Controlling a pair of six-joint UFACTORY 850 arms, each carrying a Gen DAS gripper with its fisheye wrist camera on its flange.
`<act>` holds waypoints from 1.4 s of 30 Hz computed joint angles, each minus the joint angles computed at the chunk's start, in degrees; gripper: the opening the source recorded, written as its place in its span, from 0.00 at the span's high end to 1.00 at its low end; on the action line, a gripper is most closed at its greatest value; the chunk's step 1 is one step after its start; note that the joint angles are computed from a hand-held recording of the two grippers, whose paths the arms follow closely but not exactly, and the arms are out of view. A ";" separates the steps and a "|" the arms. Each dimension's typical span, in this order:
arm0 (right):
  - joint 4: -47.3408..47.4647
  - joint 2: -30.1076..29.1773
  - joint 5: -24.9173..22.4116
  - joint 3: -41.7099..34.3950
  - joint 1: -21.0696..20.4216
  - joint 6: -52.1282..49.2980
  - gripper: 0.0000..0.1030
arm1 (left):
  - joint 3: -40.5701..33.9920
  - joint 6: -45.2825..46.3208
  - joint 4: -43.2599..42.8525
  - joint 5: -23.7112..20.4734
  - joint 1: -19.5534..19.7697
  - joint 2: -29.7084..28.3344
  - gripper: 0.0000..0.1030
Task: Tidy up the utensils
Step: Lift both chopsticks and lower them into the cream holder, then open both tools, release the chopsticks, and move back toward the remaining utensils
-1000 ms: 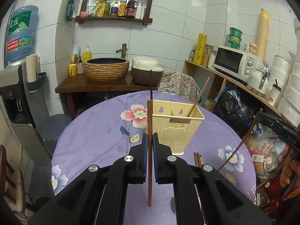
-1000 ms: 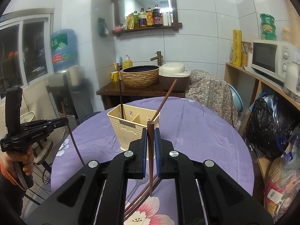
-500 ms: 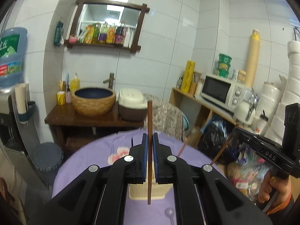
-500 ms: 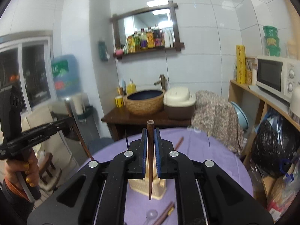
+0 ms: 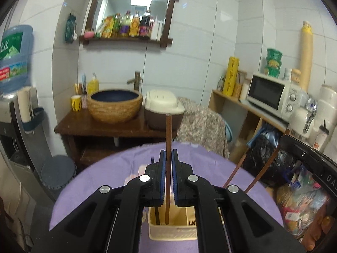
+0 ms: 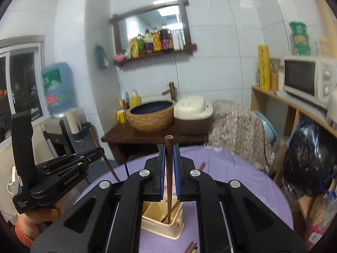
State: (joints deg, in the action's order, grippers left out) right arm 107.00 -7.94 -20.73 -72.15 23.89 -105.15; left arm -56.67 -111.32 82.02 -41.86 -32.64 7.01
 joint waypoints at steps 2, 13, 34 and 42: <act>1.02 -1.01 0.18 0.68 0.03 -0.88 0.92 | 1.41 -1.22 -0.33 1.32 0.58 -0.26 0.94; 4.60 -3.58 2.18 1.95 0.65 -5.79 0.91 | 3.68 -1.34 -1.98 1.47 1.13 -1.38 0.93; 17.73 6.54 4.11 20.74 0.60 -27.45 0.24 | 17.71 -3.46 -6.93 -7.75 -12.21 6.66 0.22; 46.97 9.45 5.59 31.47 3.43 -58.12 0.23 | 22.41 -8.88 -11.31 -3.28 -17.64 5.64 0.31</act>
